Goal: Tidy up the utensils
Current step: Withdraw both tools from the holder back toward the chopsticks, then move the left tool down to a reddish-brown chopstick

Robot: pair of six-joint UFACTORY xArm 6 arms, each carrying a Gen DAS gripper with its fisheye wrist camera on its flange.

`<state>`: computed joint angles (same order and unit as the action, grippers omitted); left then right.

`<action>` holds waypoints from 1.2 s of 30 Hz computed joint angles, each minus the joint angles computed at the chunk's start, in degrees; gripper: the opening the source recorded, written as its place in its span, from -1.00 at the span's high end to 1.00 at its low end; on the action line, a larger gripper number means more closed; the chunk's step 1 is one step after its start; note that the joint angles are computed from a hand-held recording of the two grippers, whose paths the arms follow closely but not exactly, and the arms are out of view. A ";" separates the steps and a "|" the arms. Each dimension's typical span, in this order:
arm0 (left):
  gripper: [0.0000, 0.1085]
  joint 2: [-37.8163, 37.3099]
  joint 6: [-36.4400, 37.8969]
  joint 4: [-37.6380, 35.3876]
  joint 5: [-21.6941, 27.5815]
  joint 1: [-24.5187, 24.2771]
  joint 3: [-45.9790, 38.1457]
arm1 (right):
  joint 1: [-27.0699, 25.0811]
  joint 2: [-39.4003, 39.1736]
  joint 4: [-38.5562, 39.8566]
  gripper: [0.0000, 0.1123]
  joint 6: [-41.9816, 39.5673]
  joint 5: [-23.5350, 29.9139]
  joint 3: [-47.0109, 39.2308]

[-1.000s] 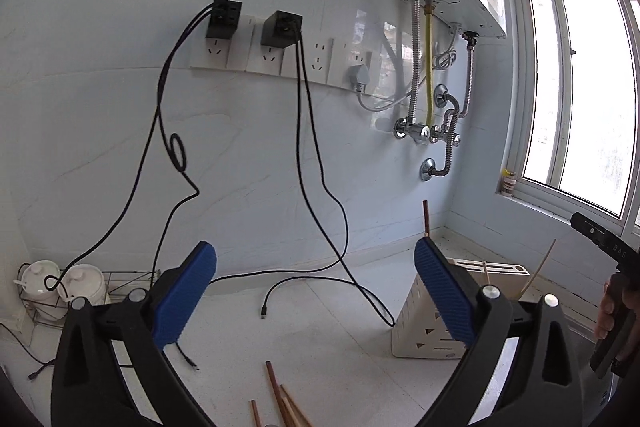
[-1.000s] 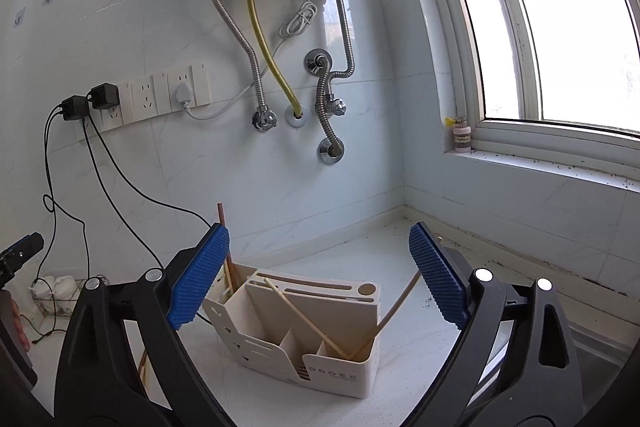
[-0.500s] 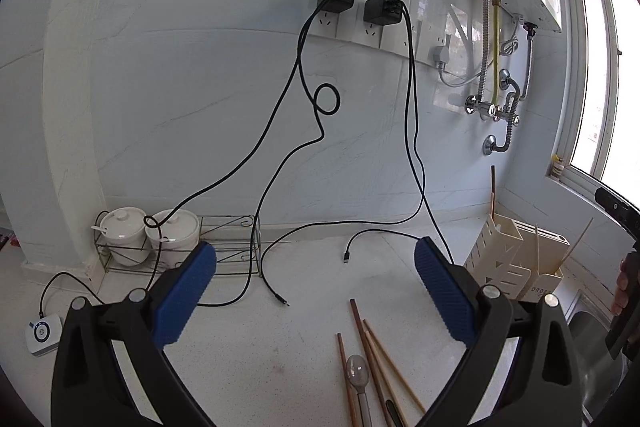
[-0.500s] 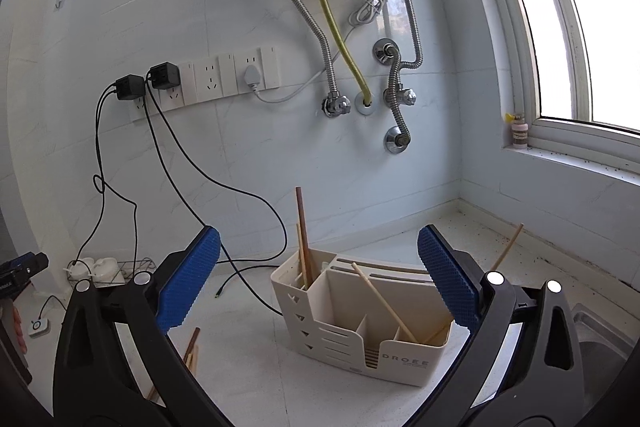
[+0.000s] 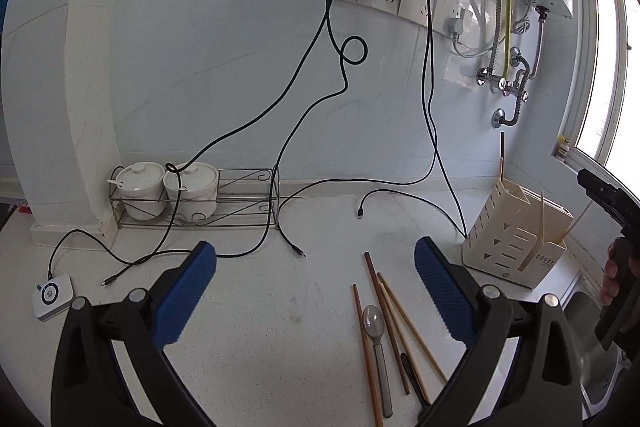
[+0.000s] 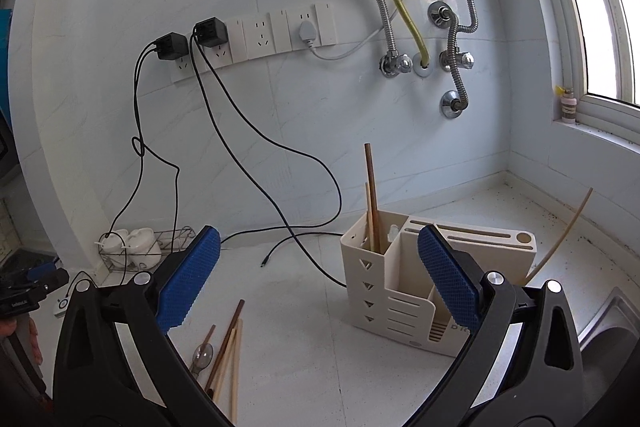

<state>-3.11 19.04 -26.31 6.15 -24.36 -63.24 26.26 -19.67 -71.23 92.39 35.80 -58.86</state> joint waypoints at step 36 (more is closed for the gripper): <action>-0.51 15.77 -6.25 10.33 37.15 0.15 -16.92 | -0.61 21.54 62.81 0.50 -51.44 1.45 -13.02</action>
<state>12.67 12.79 -15.98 43.31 -24.21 -80.16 25.65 1.87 -8.41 40.95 37.25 -71.88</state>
